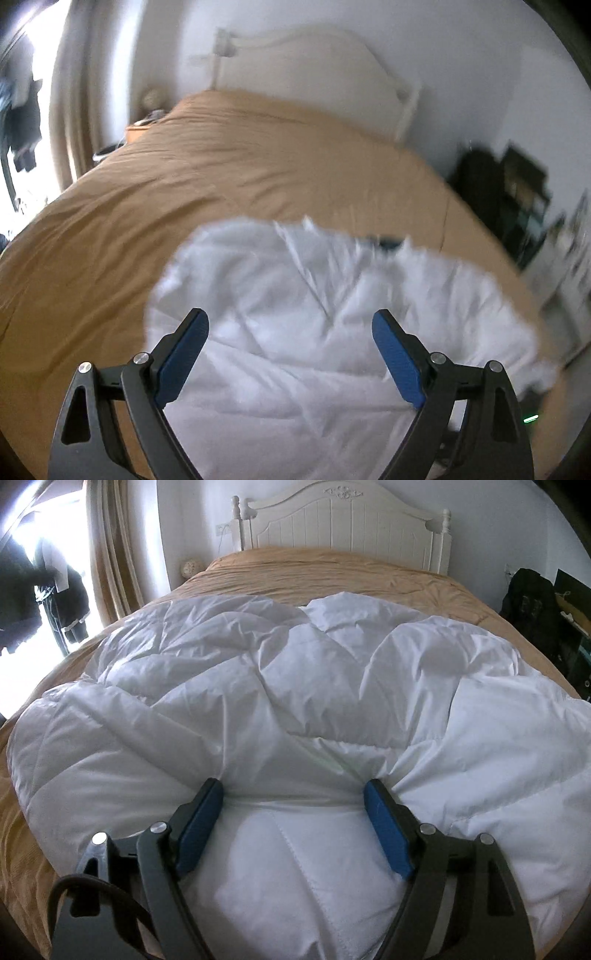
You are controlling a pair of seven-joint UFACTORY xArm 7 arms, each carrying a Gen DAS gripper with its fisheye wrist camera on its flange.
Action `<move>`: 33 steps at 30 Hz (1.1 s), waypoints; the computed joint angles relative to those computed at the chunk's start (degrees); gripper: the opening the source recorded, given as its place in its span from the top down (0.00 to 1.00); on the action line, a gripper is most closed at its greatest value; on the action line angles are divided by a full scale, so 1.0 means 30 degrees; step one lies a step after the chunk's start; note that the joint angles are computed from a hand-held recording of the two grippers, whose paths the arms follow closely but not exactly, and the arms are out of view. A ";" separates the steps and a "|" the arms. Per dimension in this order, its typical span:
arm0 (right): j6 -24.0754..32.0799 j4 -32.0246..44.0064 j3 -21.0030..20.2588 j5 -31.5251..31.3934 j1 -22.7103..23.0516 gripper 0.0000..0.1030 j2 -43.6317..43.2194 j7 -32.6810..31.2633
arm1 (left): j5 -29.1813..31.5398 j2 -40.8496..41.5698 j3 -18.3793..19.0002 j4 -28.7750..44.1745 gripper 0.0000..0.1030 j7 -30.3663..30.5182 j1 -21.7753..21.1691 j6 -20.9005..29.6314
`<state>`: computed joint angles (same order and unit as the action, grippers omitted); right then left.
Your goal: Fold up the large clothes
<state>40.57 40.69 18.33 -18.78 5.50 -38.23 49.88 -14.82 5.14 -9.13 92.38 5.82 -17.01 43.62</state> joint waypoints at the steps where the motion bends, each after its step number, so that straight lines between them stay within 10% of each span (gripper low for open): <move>1: 0.0085 -0.0080 -0.0105 0.0064 0.0102 0.23 -0.0173 -0.0118 | 0.1147 0.0368 -0.0081 -0.0391 0.13 -0.0525 -0.0336 -0.0082; 4: 0.1011 -0.0181 -0.0083 0.0291 0.0295 0.23 -0.1084 -0.0286 | 0.4599 0.1359 0.0864 -0.1966 0.11 -0.3049 -0.1550 -0.0513; 10: 0.2522 0.1649 -0.0739 -0.0042 -0.0924 0.25 -0.1857 -0.0448 | 0.4867 0.1267 0.0185 -0.2750 0.10 -0.3311 -0.0824 -0.1671; 21: 0.4580 0.8941 -0.4321 0.2031 -0.1325 0.24 0.9057 -0.4656 | 0.4639 0.1342 0.0163 -0.2294 0.09 -0.2964 -0.0645 -0.1209; 27: 0.7565 1.0092 -0.4706 -0.1129 -0.2453 0.26 0.9035 -0.1820 | 0.4505 0.1571 0.0212 -0.1872 0.09 -0.2928 -0.0569 -0.0912; 33: 0.4718 0.4658 -0.4272 -0.0692 -0.2192 0.26 0.1352 -0.0928 | 0.4271 0.1250 0.0123 -0.0472 0.10 -0.3800 -0.0700 0.0361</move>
